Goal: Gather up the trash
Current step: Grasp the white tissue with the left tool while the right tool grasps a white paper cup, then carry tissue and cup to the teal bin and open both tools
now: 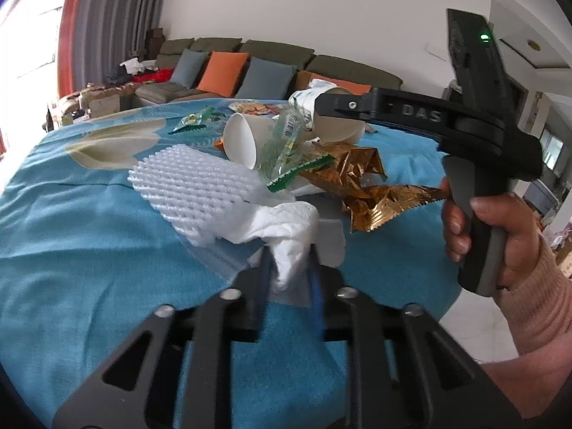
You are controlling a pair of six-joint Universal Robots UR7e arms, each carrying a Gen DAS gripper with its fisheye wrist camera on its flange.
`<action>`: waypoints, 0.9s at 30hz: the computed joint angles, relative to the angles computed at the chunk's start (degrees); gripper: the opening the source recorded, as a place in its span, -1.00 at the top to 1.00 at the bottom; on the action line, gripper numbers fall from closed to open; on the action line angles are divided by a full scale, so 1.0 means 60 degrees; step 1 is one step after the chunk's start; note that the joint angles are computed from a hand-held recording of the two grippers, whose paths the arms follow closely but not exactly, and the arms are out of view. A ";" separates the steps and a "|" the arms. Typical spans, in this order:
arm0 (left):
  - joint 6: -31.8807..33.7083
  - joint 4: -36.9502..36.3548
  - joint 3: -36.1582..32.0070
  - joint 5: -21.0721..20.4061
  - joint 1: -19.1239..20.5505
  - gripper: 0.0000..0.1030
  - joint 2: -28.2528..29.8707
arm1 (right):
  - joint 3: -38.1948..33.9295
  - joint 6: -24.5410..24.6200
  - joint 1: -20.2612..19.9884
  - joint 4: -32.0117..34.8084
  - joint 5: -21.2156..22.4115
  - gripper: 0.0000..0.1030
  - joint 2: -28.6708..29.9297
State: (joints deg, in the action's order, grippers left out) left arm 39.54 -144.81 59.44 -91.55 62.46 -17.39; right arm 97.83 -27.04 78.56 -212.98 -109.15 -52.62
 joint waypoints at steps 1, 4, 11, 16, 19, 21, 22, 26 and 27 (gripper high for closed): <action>0.0009 -0.0011 -0.0002 -0.0015 0.0013 0.71 -0.0005 | 0.0002 0.0070 -0.0026 0.0085 0.0050 0.17 -0.0022; 0.0006 0.0077 0.0086 -0.0153 0.0049 0.78 -0.0145 | 0.0055 0.0140 -0.0094 0.0165 0.0100 0.46 -0.0104; 0.0017 0.0351 -0.0047 -0.0644 0.0195 0.83 -0.0303 | 0.0267 0.0010 -0.0152 -0.0033 0.0303 0.63 -0.0316; -0.0005 0.0479 -0.0053 -0.1176 0.0364 0.83 -0.0525 | 0.0394 -0.0105 -0.0052 -0.0304 0.0398 0.66 -0.0468; 0.0039 0.0327 0.0139 -0.1326 0.0424 0.83 -0.0768 | 0.0504 -0.0171 0.0044 -0.0446 0.0577 0.67 -0.0563; 0.0090 0.0175 0.0278 -0.1442 0.0468 0.83 -0.0939 | 0.0538 -0.0304 0.0140 -0.0510 0.0678 0.67 -0.0577; 0.0097 0.0071 0.0362 -0.1457 0.0476 0.83 -0.1022 | 0.0565 -0.0377 0.0195 -0.0525 0.0770 0.67 -0.0578; 0.0082 -0.0428 0.0717 -0.1454 0.0546 0.83 -0.1406 | 0.0539 -0.0564 0.0452 -0.0298 0.1146 0.67 -0.0555; 0.0041 -0.0527 0.0777 -0.1440 0.0573 0.83 -0.1488 | 0.0517 -0.0596 0.0515 -0.0178 0.1316 0.67 -0.0541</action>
State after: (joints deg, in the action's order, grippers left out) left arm 39.79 -147.97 64.11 -100.20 65.90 -26.31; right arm 100.93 -30.61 81.65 -214.06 -101.25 -55.87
